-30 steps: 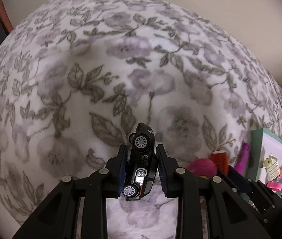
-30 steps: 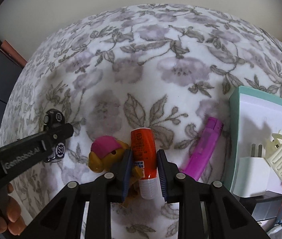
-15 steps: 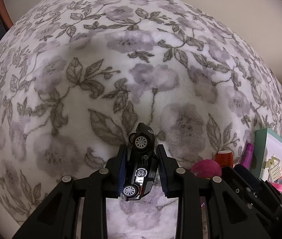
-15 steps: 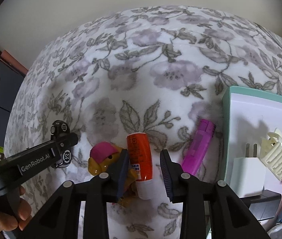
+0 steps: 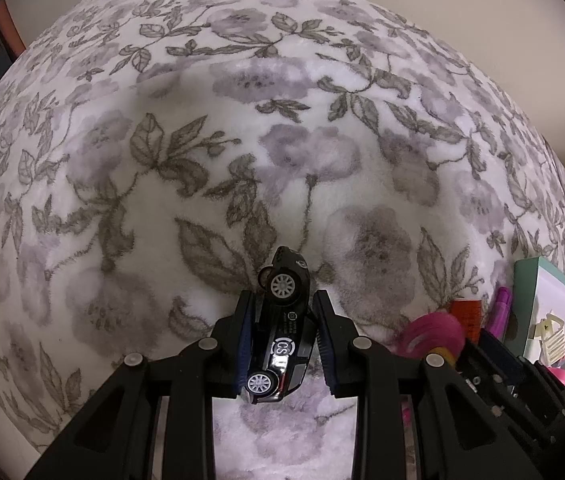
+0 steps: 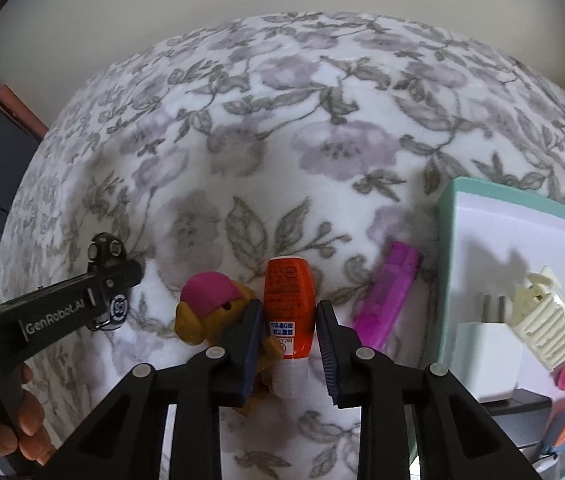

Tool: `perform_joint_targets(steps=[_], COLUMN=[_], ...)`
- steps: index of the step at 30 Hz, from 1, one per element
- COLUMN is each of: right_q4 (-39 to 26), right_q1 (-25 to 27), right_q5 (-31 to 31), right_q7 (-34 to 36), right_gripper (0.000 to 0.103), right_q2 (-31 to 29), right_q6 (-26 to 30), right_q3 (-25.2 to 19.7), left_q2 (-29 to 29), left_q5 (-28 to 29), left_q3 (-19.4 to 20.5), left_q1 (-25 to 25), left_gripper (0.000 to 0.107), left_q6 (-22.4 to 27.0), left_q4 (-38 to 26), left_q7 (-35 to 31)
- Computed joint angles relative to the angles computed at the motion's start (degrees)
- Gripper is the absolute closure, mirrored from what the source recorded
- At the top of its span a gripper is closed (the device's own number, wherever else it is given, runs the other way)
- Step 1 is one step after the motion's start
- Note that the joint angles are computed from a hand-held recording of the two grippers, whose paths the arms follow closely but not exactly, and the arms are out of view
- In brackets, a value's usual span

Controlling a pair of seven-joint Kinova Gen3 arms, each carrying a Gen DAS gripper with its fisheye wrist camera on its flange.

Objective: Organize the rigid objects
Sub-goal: 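Carry the black car and orange glue stick with both grippers over the tray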

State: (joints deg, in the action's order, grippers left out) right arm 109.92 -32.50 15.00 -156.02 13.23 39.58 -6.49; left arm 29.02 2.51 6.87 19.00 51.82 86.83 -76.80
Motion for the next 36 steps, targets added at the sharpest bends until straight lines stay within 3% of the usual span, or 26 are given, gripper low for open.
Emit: perform_joint_targets(steps=[8,15,36], right_q4=[3.43,2.04,0.78], right_q1=[1.88,1.15,0.75], right_q5=[-2.13,0.05,0.47], right_q7=[-0.51,-1.62,-0.76], right_gripper=[0.077,0.081,0.074], right_q2=[-2.14,-1.9,-0.68], right_q6=[-5.07,-2.65,-0.56], right_q3=[0.16,-0.39,-0.19], left_q2=[0.24,0.36,0.39], left_q5=[-0.59,-0.89,-1.55], left_q3=[-0.15,-0.22,-0.31], left_q1=[0.58,0.82,1.16], left_gripper=[0.077,0.077,0.077], left_q6=[0.16,0.4,0.28], left_q4=[-0.18,-0.48,-0.38], left_q7=[0.38,0.6,0.63])
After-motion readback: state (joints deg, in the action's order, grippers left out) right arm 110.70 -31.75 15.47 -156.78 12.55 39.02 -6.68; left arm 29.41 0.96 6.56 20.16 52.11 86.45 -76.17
